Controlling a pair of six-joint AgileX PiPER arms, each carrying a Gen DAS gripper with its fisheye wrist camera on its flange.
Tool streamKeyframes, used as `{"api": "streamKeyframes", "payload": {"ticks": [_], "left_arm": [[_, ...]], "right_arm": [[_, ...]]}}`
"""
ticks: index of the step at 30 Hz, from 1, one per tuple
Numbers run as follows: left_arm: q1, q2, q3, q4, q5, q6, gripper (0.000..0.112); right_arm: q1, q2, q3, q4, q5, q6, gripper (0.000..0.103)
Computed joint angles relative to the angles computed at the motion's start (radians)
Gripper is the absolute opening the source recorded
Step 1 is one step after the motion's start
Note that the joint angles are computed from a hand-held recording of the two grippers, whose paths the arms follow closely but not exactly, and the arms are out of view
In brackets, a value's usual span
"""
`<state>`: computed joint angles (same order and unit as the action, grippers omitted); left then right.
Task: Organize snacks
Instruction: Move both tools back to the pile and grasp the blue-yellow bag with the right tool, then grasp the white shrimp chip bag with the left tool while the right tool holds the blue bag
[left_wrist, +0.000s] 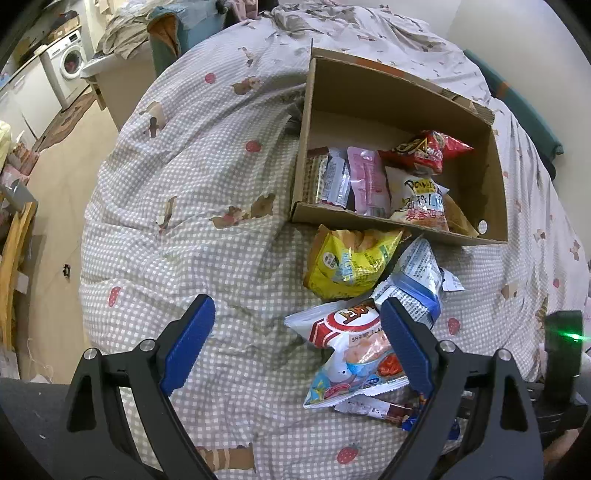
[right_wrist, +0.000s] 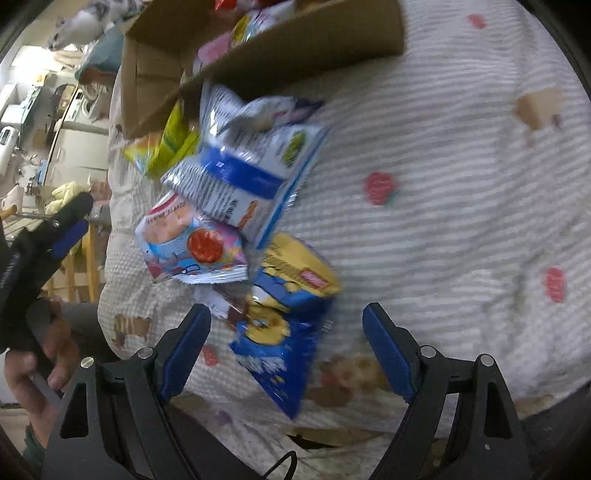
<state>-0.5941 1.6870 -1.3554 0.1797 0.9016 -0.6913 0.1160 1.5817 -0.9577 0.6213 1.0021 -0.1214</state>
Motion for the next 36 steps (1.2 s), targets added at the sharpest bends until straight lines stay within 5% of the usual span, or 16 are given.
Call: {"api": "streamKeyframes", "payload": {"ticks": [2, 9, 17, 28, 36], "left_arm": [[0.004, 0.000, 0.003, -0.009, 0.000, 0.005, 0.089], [0.046, 0.035, 0.016, -0.113, 0.023, 0.075, 0.089], [0.007, 0.139, -0.021, -0.186, 0.036, 0.127, 0.089], [-0.011, 0.285, -0.081, -0.311, -0.013, 0.213, 0.089], [-0.003, 0.288, -0.060, -0.443, -0.037, 0.297, 0.050]], "right_arm": [[0.030, 0.038, -0.024, -0.022, -0.002, 0.016, 0.085], [0.017, 0.040, -0.024, -0.036, 0.024, -0.007, 0.050], [-0.144, -0.120, 0.018, 0.014, -0.008, -0.055, 0.048], [-0.251, -0.145, 0.046, 0.088, 0.018, -0.107, 0.048], [-0.235, -0.145, 0.055, 0.093, 0.005, -0.101, 0.048]]}}
